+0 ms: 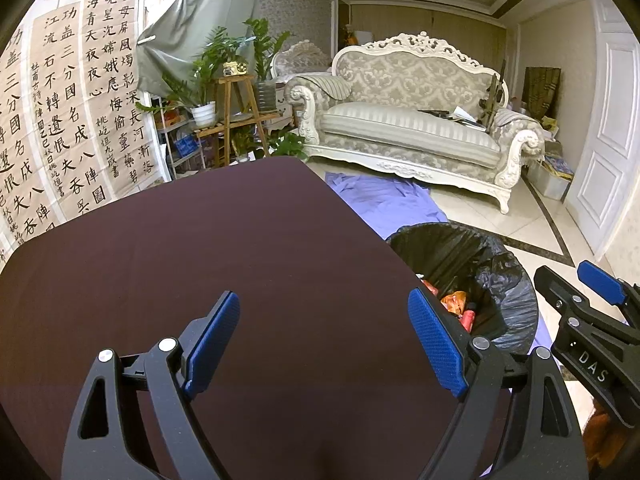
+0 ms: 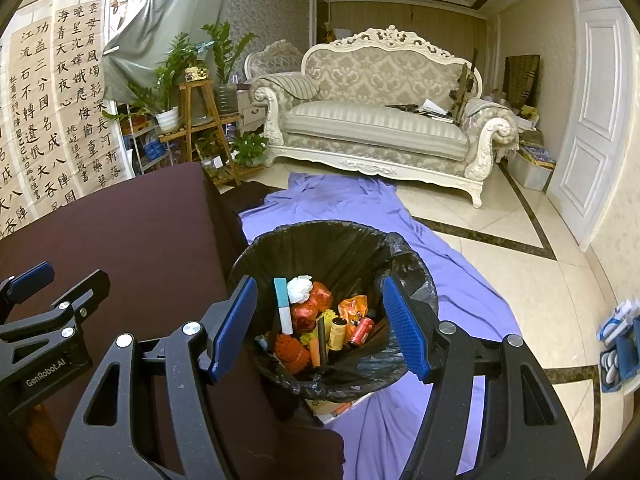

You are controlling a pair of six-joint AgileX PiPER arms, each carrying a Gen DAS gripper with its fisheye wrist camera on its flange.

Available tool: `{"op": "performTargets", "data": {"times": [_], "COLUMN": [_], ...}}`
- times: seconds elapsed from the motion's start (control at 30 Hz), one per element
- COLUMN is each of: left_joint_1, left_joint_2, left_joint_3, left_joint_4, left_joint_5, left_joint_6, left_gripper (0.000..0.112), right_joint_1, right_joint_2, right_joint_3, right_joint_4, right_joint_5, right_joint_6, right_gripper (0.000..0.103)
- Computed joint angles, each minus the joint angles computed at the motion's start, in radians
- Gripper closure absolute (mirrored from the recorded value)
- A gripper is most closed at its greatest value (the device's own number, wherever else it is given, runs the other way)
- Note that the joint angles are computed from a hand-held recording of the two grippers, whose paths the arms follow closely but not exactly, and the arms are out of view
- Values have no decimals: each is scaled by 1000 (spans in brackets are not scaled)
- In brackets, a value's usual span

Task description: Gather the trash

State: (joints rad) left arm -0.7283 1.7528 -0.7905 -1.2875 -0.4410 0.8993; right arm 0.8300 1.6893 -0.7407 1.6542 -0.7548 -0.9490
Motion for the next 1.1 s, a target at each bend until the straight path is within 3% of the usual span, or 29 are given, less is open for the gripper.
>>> {"op": "performTargets", "data": {"times": [0.7, 1.1], "left_joint_1": [38, 1], "left_joint_2": [-20, -6], "left_joint_3": [10, 1], "left_joint_4": [31, 6], "left_joint_5": [28, -19], "left_joint_6": [-10, 7], "left_gripper": [29, 29], "right_joint_1": [8, 11], "right_joint_2": [35, 38], "right_joint_3": [-28, -29], "right_joint_4": [-6, -6], "right_joint_5": [1, -1], "right_joint_6": [5, 7], "right_gripper": [39, 39]}}
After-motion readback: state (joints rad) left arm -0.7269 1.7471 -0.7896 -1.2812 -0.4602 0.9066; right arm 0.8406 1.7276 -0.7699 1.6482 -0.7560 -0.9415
